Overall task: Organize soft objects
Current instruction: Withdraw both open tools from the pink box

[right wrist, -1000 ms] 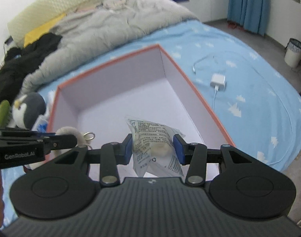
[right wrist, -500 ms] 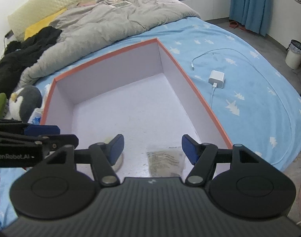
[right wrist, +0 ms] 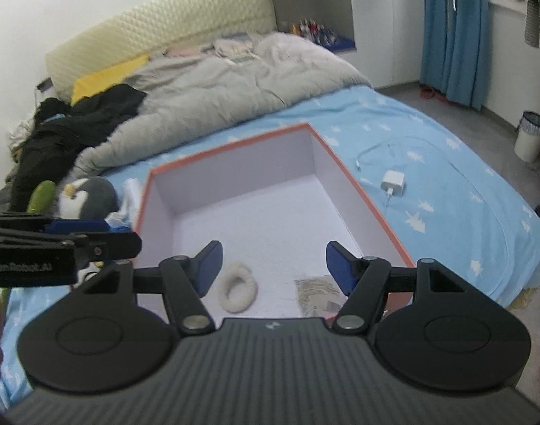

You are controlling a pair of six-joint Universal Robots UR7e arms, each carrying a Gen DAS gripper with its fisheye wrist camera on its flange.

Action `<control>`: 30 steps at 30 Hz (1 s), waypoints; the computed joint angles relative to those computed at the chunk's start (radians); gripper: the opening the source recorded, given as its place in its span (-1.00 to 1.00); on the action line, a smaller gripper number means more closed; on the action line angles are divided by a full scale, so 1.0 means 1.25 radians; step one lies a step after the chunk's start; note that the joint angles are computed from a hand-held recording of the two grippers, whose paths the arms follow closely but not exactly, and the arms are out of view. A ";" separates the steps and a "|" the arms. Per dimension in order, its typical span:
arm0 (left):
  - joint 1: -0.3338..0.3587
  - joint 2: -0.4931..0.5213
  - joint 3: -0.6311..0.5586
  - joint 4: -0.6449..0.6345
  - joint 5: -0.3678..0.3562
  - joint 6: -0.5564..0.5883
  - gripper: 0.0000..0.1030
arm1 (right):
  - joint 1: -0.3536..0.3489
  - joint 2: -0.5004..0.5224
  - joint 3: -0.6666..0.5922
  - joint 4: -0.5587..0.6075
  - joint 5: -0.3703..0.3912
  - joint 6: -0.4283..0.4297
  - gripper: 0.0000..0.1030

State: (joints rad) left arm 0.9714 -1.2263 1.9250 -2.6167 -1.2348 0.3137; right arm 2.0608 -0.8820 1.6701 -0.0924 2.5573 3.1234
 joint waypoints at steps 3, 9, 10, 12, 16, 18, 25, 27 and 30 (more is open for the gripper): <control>-0.006 -0.047 0.033 -0.006 0.002 0.004 0.07 | 0.030 -0.012 0.030 -0.055 0.015 -0.025 0.31; -0.007 -0.139 0.090 0.025 -0.008 -0.025 0.07 | 0.085 -0.029 0.083 -0.117 0.044 -0.022 0.31; -0.009 -0.152 0.101 0.023 -0.009 -0.030 0.07 | 0.093 -0.029 0.090 -0.120 0.045 -0.012 0.31; -0.012 -0.185 0.125 0.023 -0.009 -0.044 0.07 | 0.110 -0.025 0.098 -0.129 0.052 -0.005 0.31; -0.024 -0.247 0.166 0.020 0.001 -0.051 0.07 | 0.145 -0.013 0.107 -0.146 0.069 0.001 0.31; -0.031 -0.278 0.181 0.031 0.012 -0.059 0.07 | 0.164 -0.003 0.104 -0.149 0.085 0.009 0.31; -0.060 -0.374 0.215 0.086 0.022 -0.091 0.07 | 0.216 0.023 0.099 -0.153 0.106 0.036 0.31; -0.061 -0.393 0.219 0.097 0.024 -0.095 0.07 | 0.225 0.032 0.096 -0.141 0.107 0.057 0.31; -0.058 -0.418 0.221 0.119 0.023 -0.107 0.07 | 0.239 0.048 0.090 -0.123 0.108 0.085 0.31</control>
